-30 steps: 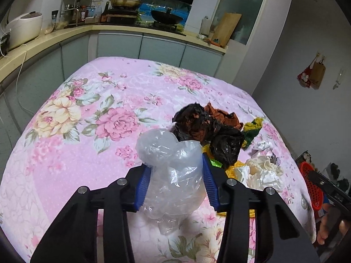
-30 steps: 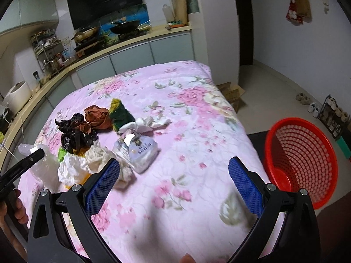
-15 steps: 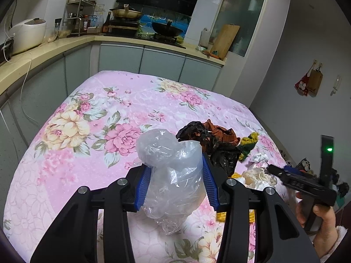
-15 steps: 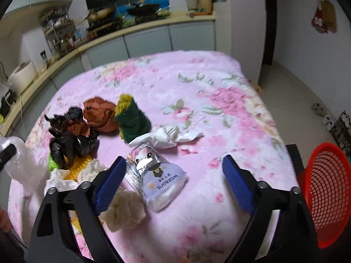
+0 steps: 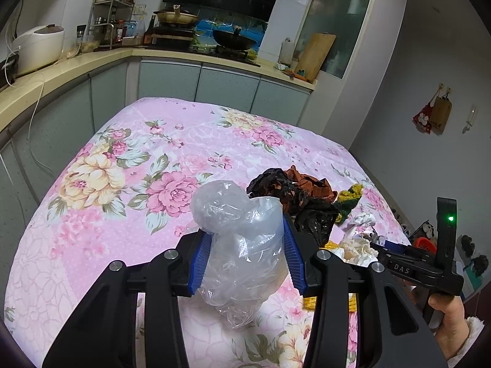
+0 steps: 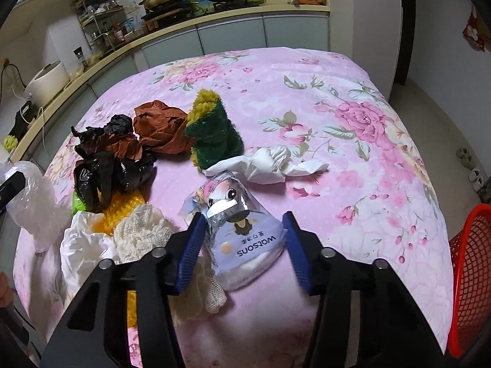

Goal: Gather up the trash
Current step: 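Lift the clear bag and Watsons pouch and carry both over the red wastebasket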

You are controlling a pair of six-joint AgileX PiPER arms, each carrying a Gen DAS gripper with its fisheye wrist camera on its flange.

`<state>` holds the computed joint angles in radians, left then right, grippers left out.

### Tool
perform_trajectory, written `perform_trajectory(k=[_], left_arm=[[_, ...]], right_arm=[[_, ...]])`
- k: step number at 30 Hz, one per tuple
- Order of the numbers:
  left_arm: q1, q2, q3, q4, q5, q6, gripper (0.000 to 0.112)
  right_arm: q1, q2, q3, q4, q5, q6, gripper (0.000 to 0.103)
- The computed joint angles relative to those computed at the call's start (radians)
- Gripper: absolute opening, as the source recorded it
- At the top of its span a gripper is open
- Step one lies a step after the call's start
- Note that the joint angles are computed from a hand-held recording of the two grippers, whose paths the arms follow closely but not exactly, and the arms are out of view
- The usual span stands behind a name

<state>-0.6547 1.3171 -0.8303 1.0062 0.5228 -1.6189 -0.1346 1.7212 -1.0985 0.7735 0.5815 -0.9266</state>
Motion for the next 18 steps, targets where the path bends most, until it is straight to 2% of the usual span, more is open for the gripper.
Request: perform_trajectory(k=[4,10,18], left_arm=[[-0.021,-0.01,0.006,0.02,0.021,-0.021,0.042],[-0.08,-0.023,-0.011,0.043,0.092,-0.037,0.042],[-0.177,-0.026,-0.062,0.08,0.193,-0.043,0.042]], right_arm=[[-0.017,-0.024,0.021,0.03,0.006,-0.035,0.041],[-0.059,-0.095,0.078,0.093,-0.012,-0.093,0.04],[-0.148,-0.217,0.145,0.197,0.044,-0.193,0.04]])
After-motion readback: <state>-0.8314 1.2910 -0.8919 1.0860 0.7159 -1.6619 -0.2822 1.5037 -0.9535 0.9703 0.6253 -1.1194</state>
